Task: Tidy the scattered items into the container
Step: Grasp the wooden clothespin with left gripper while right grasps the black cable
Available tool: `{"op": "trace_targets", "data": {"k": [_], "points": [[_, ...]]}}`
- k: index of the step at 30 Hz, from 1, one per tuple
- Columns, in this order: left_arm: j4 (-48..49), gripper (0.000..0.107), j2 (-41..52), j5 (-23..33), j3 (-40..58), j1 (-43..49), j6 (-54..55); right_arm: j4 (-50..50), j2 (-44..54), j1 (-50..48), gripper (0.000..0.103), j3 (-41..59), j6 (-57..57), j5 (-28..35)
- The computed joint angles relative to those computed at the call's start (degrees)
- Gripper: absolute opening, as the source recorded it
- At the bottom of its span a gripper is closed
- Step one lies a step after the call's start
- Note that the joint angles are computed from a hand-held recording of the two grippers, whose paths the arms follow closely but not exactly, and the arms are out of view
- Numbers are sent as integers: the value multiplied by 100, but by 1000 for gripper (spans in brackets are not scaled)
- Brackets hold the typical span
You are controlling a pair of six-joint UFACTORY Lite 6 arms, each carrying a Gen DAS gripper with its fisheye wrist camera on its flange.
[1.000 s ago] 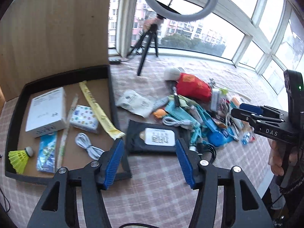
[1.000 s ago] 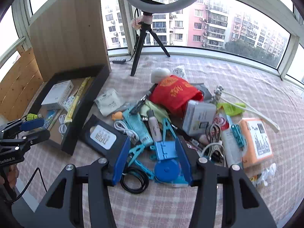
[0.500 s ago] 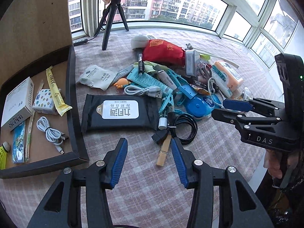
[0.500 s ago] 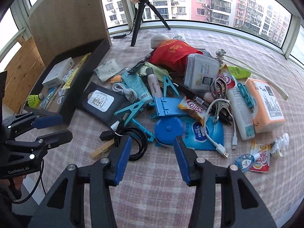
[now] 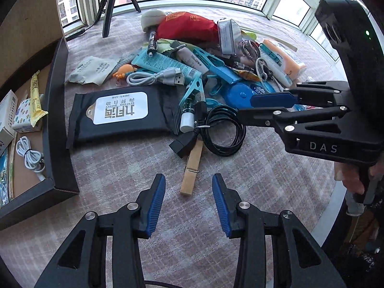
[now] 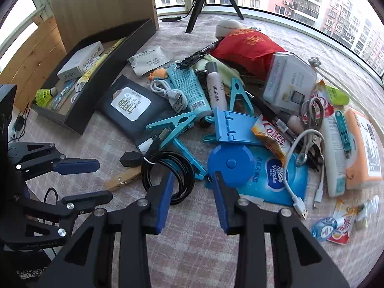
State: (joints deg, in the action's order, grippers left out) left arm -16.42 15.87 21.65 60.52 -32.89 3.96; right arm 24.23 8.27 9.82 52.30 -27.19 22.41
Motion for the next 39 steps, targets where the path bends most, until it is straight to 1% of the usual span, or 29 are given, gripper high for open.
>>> {"op": "trace_targets", "data": {"k": [3, 5, 8, 13, 16, 21, 22, 23, 24, 25, 27, 29, 33, 36, 39], "points": [[-72, 38, 208, -26, 116, -3, 88, -53, 296, 47, 33, 217, -35, 50], [-107, 36, 340, -23, 202, 8, 141, 183, 396, 6, 33, 268, -260, 154], [-109, 29, 493, -3, 303, 8, 176, 495, 443, -65, 33, 195, -469, 204], [-282, 28, 621, -59, 380, -1, 369, 1069, 627, -211, 33, 173, -785, 208], [-281, 28, 762, -29, 548, -34, 391, 953, 758, -159, 33, 334, -598, 230], [-197, 28, 933, -21, 769, -61, 411, 237, 955, 106, 33, 599, 125, 113], [-212, 28, 922, -63, 740, -57, 441, 60, 937, 147, 32, 589, 269, 83], [-178, 26, 900, -109, 694, -51, 422, -228, 902, 201, 26, 555, 530, 32], [-165, 21, 875, -150, 647, -42, 418, -553, 861, 256, 22, 505, 831, -36], [-304, 16, 847, -179, 593, -14, 558, -637, 816, 254, 20, 454, 921, -55], [-963, 14, 783, -185, 474, 96, 1195, -264, 768, 128, 14, 406, 641, 42], [-1307, 14, 705, -199, 346, 166, 1531, 132, 707, 7, 13, 335, 316, 159], [-1700, 13, 567, -182, 152, 220, 1870, 67, 364, 33, 12, 20, 422, 32], [-1842, 12, 442, -159, 58, 225, 1955, 346, 133, -100, 11, -110, 217, 128], [-1774, 12, 202, -144, -80, 192, 1843, 366, -107, -208, 11, -247, 208, 159]]}}
